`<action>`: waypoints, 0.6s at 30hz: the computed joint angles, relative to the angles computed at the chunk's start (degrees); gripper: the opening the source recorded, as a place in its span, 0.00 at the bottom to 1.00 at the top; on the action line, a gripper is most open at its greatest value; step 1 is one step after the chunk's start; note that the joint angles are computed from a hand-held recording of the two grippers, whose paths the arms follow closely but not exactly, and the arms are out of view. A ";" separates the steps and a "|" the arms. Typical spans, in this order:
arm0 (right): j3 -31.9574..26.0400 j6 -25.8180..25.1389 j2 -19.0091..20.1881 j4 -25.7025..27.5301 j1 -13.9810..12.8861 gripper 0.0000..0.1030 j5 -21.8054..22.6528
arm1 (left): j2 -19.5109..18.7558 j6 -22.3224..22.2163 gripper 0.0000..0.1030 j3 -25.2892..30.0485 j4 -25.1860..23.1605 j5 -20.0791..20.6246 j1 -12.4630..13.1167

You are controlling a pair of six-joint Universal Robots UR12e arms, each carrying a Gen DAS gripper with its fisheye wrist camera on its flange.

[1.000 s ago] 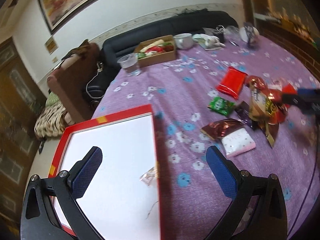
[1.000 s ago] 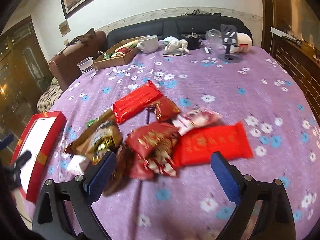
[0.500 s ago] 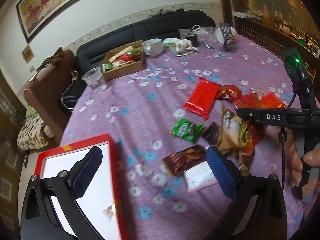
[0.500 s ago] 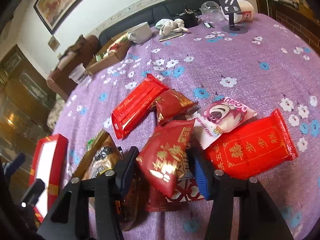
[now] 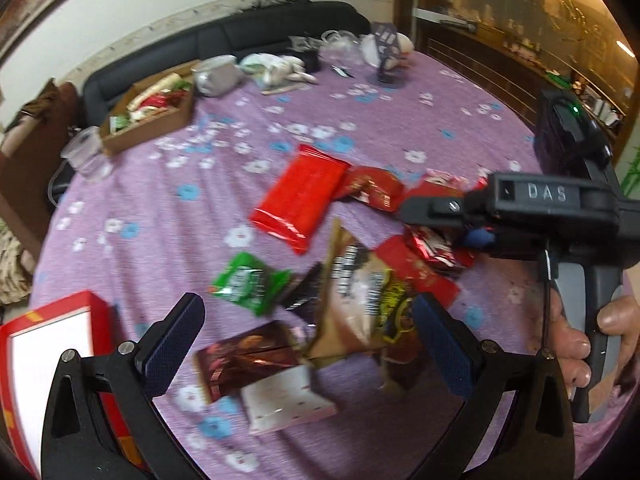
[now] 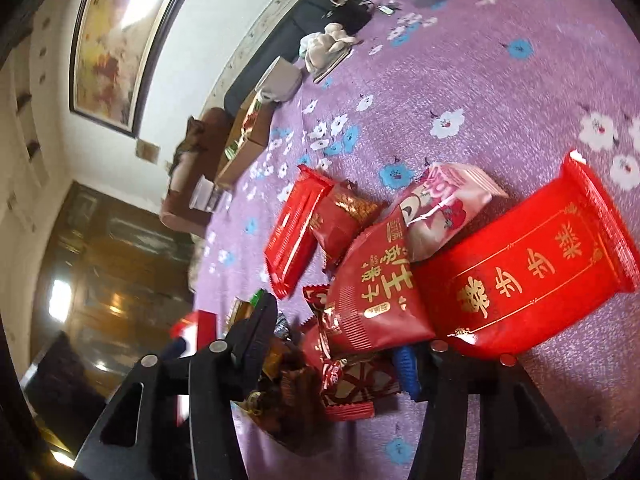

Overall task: Organize snacks
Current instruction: 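Grasp the gold-brown snack bag with the left gripper, then drop the gold-brown bag into the red box while the right gripper drops a red pack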

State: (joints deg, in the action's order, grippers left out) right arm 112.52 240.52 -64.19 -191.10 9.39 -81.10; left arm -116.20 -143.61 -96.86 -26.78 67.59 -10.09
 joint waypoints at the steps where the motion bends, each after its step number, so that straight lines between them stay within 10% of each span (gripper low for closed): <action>1: 0.09 0.67 0.17 -0.76 -0.09 0.53 0.14 | -0.09 0.33 1.00 0.17 -1.05 -0.75 0.05; 4: 0.39 2.43 0.78 -3.64 -0.23 0.52 0.30 | -0.65 0.35 1.00 0.76 -2.96 -2.63 0.17; 7: 0.53 4.43 1.56 -5.45 -0.71 0.27 2.11 | -0.96 -0.44 0.83 0.77 -3.15 -5.94 0.80; 12: 0.89 5.10 1.76 -7.98 -0.44 0.25 0.76 | -1.58 0.56 0.49 1.98 -8.94 -10.98 1.57; 18: 0.54 2.18 1.20 -7.18 0.42 0.25 -2.25 | -0.76 1.32 0.40 -0.10 -5.26 -11.78 1.61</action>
